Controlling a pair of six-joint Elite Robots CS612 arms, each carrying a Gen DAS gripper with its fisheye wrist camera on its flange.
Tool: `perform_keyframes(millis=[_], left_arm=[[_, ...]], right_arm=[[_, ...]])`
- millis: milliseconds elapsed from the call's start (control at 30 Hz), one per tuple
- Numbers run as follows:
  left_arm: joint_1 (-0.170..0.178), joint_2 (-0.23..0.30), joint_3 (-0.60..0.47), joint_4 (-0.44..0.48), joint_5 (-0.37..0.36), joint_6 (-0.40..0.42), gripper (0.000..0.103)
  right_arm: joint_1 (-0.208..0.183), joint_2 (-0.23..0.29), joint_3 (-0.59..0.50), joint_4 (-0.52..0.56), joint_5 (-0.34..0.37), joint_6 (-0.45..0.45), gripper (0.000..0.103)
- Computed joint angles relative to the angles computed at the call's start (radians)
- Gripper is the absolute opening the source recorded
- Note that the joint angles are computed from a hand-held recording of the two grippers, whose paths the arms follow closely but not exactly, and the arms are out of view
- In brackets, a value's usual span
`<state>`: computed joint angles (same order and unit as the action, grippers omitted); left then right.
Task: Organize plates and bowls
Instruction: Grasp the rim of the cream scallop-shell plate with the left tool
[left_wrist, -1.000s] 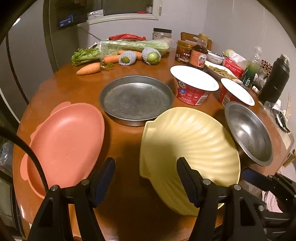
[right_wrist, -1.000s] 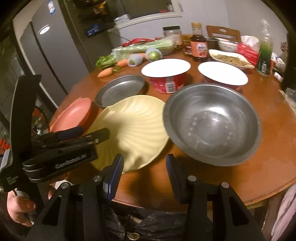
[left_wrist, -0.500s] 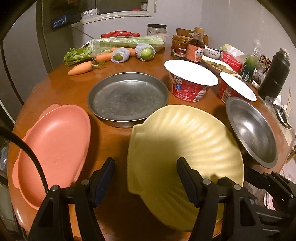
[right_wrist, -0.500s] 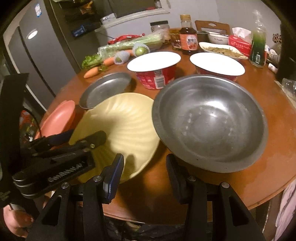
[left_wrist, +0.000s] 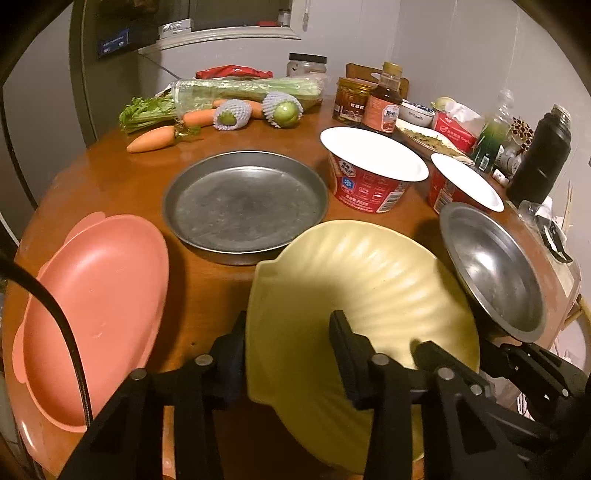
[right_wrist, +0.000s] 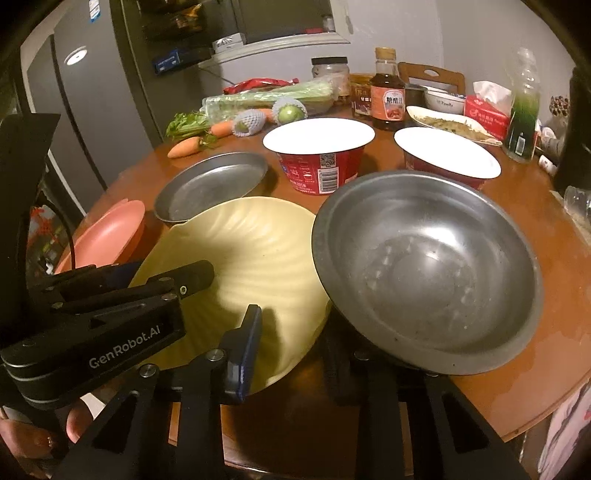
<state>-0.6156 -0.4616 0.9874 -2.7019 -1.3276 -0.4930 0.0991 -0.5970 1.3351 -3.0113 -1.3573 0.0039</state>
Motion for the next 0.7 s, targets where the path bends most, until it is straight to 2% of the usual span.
perform_keyframes(millis=[400,700], left_arm=[[0.0,-0.037,0.067,-0.039,0.01,-0.027,0.041],[-0.002,-0.09,0.161,-0.139,0.05,-0.049,0.041]], right_arm=[[0.0,-0.015,0.019,-0.003,0.036,-0.017,0.029],[0.014,-0.038,0.05,-0.066,0.051,-0.022,0.029]])
